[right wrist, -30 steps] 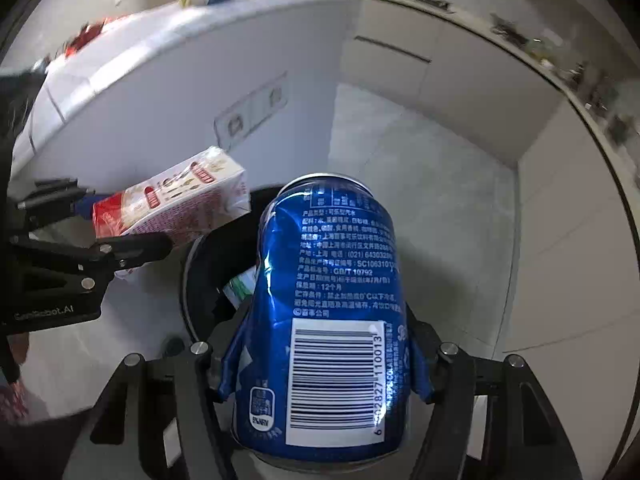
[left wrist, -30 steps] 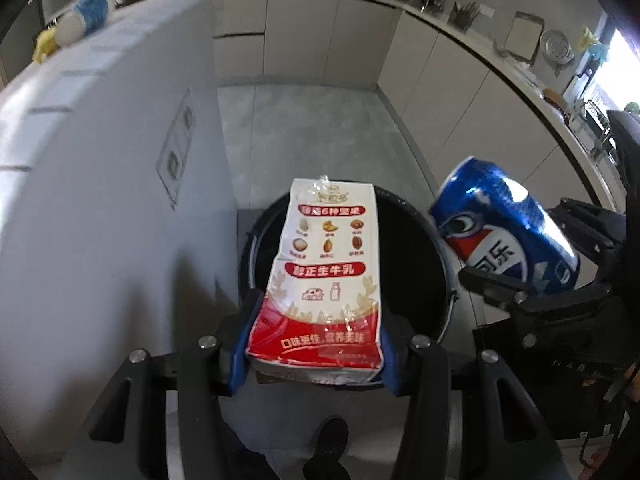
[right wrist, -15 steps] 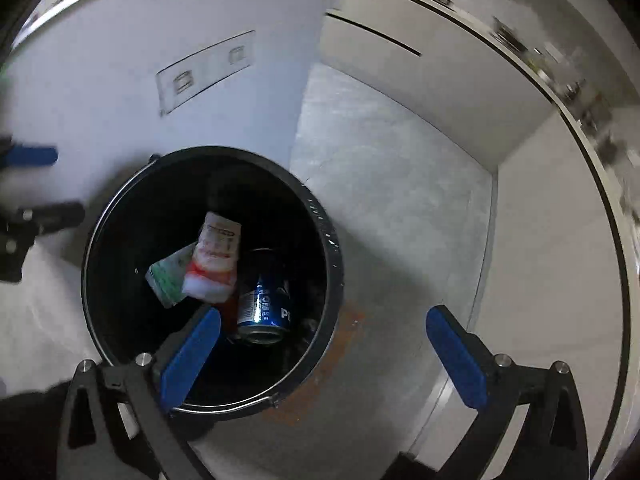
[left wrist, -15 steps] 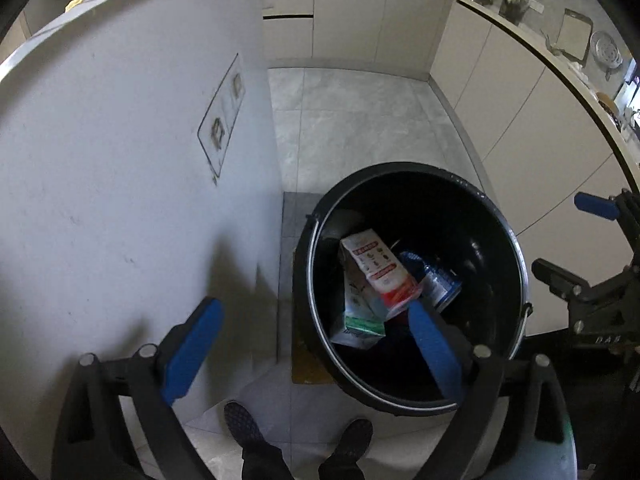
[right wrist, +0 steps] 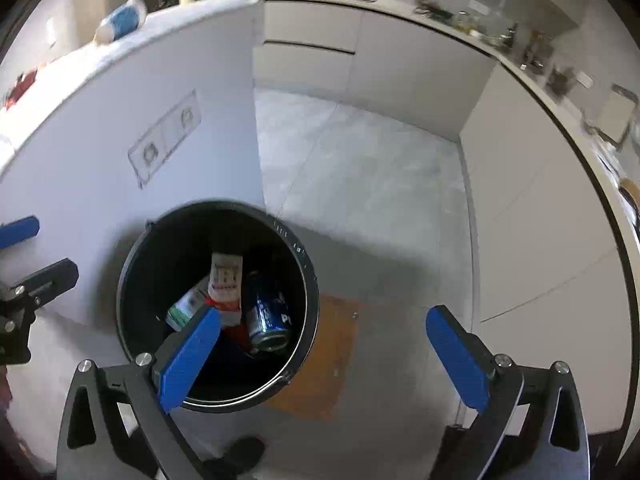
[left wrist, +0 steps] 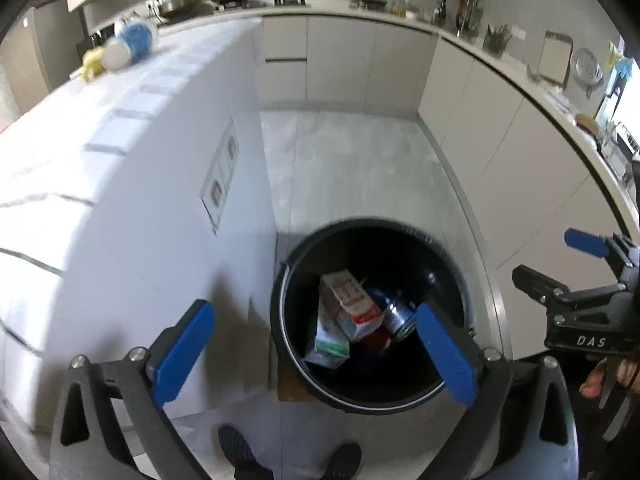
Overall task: Collect trash
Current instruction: 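Move both tools back to the yellow cloth and blue paper cup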
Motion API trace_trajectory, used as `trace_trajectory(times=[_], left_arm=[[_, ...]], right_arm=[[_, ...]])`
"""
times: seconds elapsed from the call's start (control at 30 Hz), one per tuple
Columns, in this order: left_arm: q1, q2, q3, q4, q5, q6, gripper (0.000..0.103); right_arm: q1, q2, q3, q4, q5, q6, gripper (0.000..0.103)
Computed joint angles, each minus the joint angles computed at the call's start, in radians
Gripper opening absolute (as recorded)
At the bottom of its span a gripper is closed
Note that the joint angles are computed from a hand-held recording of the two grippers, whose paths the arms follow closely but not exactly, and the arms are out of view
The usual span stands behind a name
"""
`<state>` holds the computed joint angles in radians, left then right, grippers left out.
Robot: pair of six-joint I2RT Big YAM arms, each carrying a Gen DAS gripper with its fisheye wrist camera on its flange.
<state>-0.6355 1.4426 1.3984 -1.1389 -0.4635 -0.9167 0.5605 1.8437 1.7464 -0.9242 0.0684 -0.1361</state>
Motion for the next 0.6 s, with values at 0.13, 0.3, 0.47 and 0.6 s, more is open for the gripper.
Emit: trace_trajectory(times=[0.13, 0.3, 0.47, 0.6], left_arm=[[-0.011, -0.045, 0.019, -0.038, -0.058, -0.033, 0.102], [-0.007, -0.124, 0.014, -0.091, -0.129, -0.071, 0.102], [0.022, -0.195, -0.005, -0.151, -0.176, -0.11, 0.102], [0.062, -0.259, -0.029, -0.18, -0.212, -0.114, 0.102]], right_arm=[[-0.007, -0.04, 0.007, -0.004, -0.033, 0.066, 0.103], [0.011, -0.071, 0.032, 0.0, -0.053, 0.085, 0.103], [0.063, -0.063, 0.098, -0.014, -0.057, 0.085, 0.103], [0.109, -0.031, 0.197, -0.042, -0.075, 0.118, 0.103]])
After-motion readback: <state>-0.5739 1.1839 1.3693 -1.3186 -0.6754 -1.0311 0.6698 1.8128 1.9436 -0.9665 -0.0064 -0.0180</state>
